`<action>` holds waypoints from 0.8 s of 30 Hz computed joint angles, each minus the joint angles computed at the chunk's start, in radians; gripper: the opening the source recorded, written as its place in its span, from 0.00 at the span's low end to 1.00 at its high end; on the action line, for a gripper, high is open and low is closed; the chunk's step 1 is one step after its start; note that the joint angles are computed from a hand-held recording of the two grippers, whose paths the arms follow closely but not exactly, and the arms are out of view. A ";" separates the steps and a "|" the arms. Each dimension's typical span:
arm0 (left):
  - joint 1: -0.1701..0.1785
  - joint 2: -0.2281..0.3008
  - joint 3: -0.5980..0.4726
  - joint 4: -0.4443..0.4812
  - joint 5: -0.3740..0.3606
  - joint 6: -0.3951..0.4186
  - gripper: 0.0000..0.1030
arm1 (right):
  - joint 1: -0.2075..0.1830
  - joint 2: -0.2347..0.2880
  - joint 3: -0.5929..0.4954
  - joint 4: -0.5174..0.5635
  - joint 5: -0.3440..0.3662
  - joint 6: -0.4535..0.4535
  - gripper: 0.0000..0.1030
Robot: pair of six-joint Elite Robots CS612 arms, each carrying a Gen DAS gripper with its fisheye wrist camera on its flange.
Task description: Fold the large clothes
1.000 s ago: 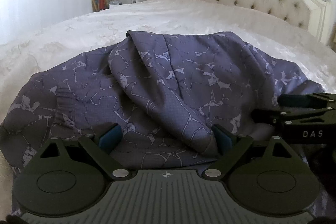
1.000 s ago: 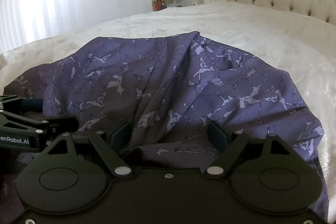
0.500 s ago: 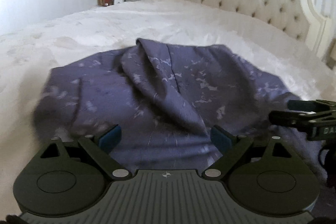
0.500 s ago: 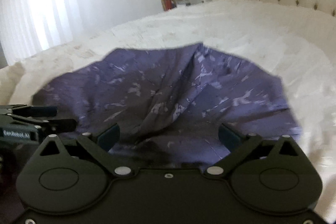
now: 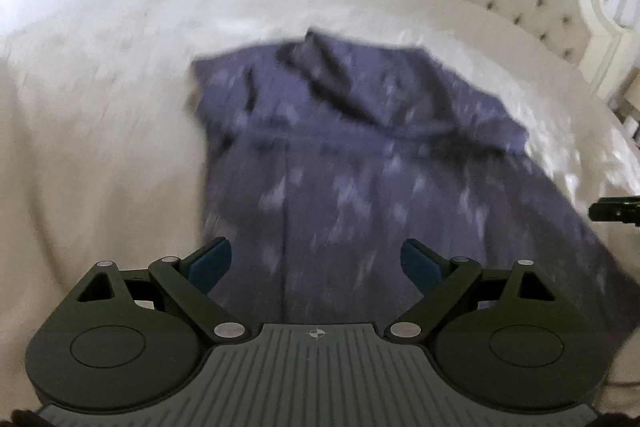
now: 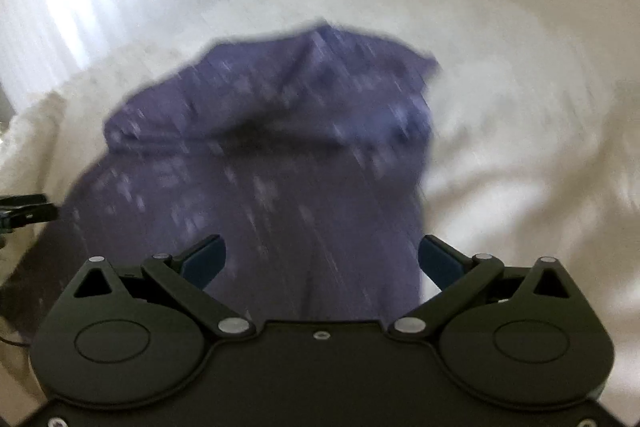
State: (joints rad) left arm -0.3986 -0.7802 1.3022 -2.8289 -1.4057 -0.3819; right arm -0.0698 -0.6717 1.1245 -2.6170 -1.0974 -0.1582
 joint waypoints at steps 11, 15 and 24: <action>0.010 -0.068 0.083 0.233 -0.045 -0.070 0.89 | -0.020 -0.033 0.012 0.367 -0.001 -0.036 0.99; 0.008 -0.073 0.081 0.279 -0.055 -0.055 0.89 | -0.016 -0.041 0.012 0.446 0.003 -0.118 1.00; 0.012 -0.054 0.064 0.314 -0.068 -0.063 0.90 | -0.008 -0.029 -0.005 0.509 0.000 -0.159 1.00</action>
State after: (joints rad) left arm -0.3868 -0.8343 1.3666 -2.5150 -1.4736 -0.4447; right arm -0.0778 -0.7012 1.1200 -2.1077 -1.0975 -0.3172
